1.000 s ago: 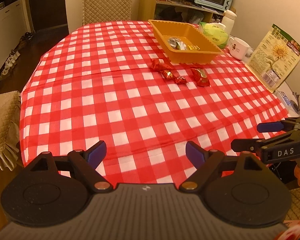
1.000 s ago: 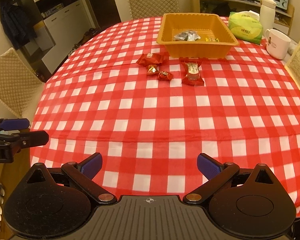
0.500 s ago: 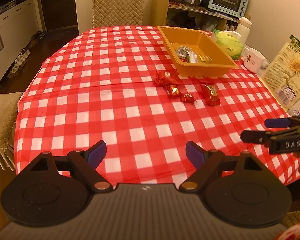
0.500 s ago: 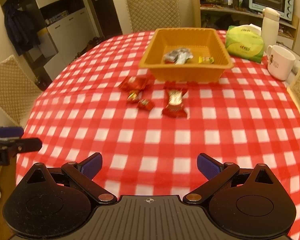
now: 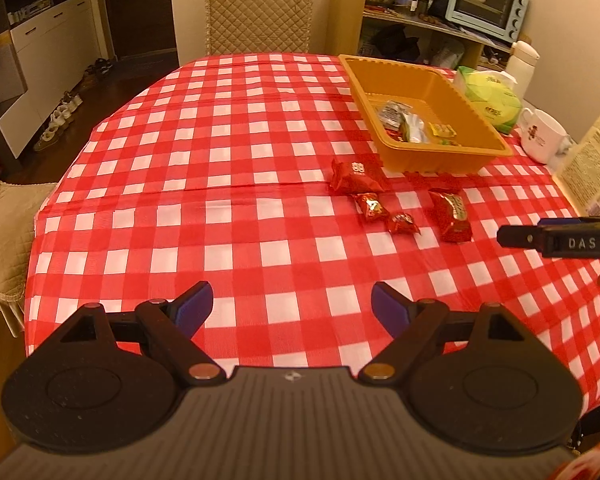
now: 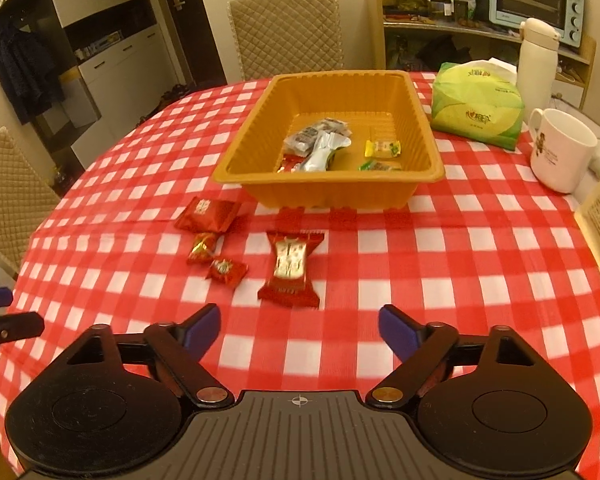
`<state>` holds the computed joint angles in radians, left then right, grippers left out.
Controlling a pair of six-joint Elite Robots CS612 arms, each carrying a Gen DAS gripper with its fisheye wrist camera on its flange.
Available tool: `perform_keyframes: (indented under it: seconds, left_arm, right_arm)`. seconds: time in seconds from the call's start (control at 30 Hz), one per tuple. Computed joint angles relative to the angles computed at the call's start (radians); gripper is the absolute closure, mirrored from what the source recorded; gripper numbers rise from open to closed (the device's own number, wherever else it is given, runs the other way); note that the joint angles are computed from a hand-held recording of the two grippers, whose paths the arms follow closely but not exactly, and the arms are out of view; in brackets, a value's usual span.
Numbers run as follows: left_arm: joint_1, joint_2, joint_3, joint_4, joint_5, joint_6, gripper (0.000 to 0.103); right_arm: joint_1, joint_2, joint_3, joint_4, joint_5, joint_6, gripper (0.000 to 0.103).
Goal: Organize snacks
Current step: 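Grasp the large red-gold candy with the right tool, then grasp small red-gold candy with left tool while right tool holds large candy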
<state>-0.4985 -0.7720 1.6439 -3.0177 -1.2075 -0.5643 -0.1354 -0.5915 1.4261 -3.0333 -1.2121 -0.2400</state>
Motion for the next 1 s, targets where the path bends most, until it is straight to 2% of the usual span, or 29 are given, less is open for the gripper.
perform_keyframes:
  seconds: [0.27, 0.47, 0.63, 0.8, 0.93, 1.0]
  left_arm:
    - [0.006, 0.014, -0.022, 0.033, 0.017, -0.027, 0.018]
    - [0.012, 0.019, -0.027, 0.048, 0.03, -0.04, 0.018]
    - [0.017, 0.026, -0.038, 0.048, 0.035, -0.039, 0.018]
    - [0.022, 0.042, -0.063, 0.039, 0.021, -0.011, 0.018]
    - [0.024, 0.064, -0.098, 0.025, -0.002, 0.028, 0.019]
    - [0.026, 0.078, -0.118, 0.015, -0.017, 0.05, 0.021]
  right_arm:
    - [0.011, 0.065, -0.108, 0.048, 0.012, -0.008, 0.044]
    - [0.021, 0.103, -0.169, 0.089, 0.019, -0.015, 0.055]
    - [0.028, 0.121, -0.199, 0.108, 0.011, -0.024, 0.058]
    - [0.031, 0.129, -0.21, 0.121, 0.006, -0.033, 0.065]
    - [0.03, 0.131, -0.213, 0.127, 0.005, -0.029, 0.078]
    - [0.027, 0.129, -0.209, 0.124, 0.01, -0.023, 0.079]
